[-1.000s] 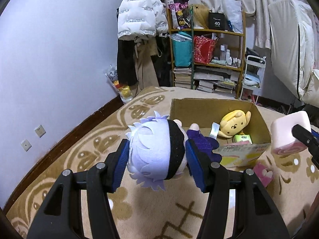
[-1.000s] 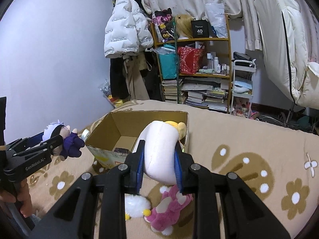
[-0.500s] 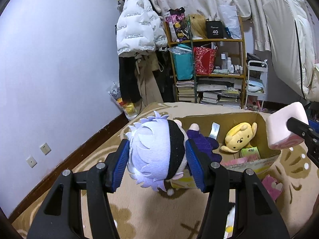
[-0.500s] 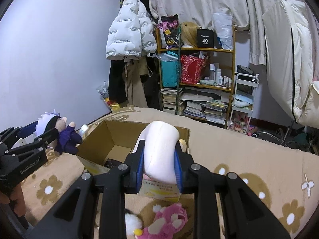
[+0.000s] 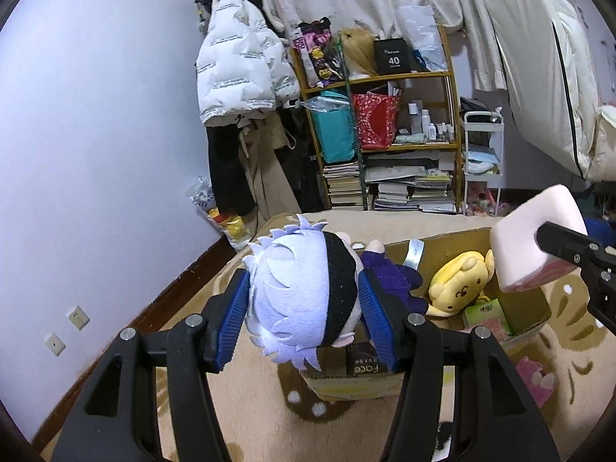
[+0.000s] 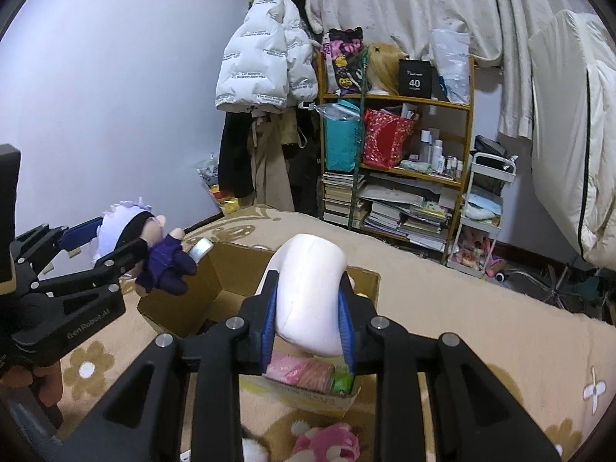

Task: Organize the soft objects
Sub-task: 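Lift the doll and pink roll and carry them over the box, then open both tools to drop the doll and pink roll into the box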

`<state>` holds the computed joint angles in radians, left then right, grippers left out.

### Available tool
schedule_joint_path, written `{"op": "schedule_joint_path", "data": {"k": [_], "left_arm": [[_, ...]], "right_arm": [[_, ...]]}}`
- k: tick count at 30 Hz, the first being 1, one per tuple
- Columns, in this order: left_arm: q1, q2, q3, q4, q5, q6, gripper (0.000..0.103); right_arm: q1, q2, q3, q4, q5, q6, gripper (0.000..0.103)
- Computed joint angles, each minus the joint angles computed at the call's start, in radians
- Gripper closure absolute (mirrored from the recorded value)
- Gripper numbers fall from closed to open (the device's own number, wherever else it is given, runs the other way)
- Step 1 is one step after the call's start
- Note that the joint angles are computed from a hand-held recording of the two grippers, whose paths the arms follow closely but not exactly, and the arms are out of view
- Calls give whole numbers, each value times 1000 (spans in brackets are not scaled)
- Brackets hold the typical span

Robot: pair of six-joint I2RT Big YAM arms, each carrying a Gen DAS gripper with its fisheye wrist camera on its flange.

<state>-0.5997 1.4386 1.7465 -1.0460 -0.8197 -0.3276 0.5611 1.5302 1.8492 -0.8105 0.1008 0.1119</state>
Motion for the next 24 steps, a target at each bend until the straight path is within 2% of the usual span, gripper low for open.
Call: {"op": "schedule_joint_path", "data": {"k": [12,24], "left_arm": [[40,54,28,-53,126,-49,46],[43,75,27,-78,161,-51,45]], "right_arm": [[-27,76,33,-15,-57,8,73],[-43,107,38,-58,-89,21,71]]}}
